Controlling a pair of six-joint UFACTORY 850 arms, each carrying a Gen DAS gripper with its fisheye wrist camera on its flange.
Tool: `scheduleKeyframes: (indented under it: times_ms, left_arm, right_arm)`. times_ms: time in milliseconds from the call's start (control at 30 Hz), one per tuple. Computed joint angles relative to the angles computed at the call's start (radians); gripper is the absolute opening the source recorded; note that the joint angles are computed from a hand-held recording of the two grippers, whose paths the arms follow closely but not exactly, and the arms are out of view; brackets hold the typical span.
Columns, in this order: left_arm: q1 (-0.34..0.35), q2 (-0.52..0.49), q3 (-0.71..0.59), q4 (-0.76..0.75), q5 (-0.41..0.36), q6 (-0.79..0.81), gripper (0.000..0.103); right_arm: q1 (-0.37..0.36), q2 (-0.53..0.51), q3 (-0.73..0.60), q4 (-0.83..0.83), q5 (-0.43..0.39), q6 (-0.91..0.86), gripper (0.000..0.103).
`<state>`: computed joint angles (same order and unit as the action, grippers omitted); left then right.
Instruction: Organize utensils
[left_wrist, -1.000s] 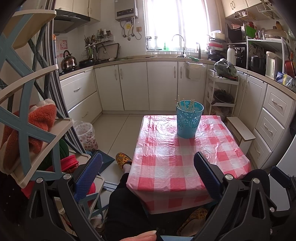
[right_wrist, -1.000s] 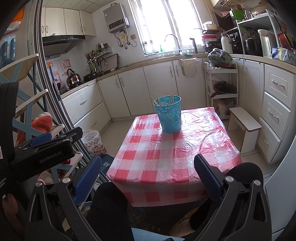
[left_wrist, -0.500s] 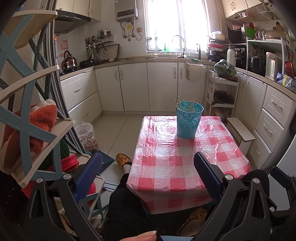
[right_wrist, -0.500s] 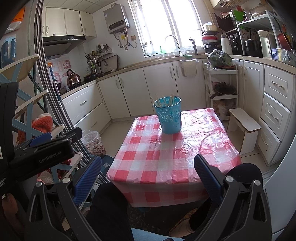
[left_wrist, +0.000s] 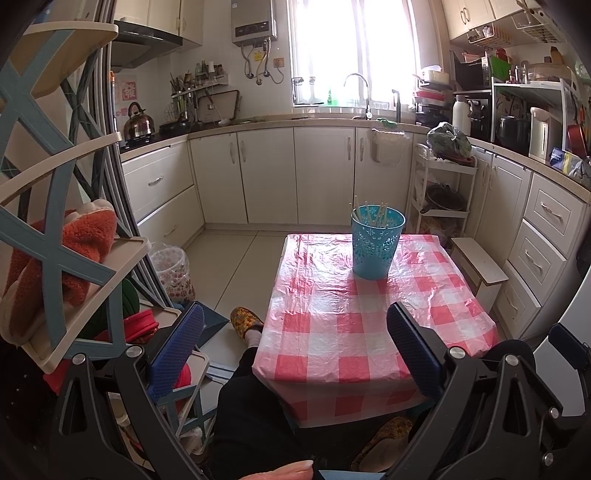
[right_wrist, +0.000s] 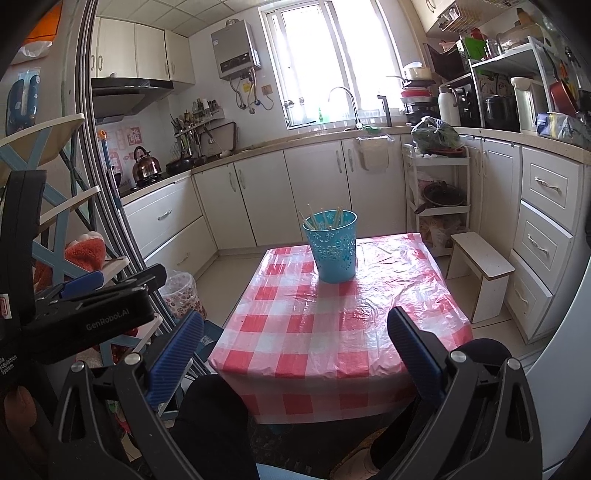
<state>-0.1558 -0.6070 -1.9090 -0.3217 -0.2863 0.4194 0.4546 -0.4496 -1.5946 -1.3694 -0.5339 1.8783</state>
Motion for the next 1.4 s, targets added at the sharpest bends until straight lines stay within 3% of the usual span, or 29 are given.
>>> scheduleKeyframes:
  times_ms: [1267,1400]
  left_arm:
    - [-0.008,-0.004,-0.009,0.009,-0.007,-0.011,0.095]
    - [-0.001,0.006,0.019,-0.14,0.02,0.137,0.095]
  right_arm:
    - [0.002,-0.002,-0.005,0.013,-0.005,-0.024,0.096]
    - [0.001,-0.008,-0.011,0.018,-0.003,-0.031,0.096]
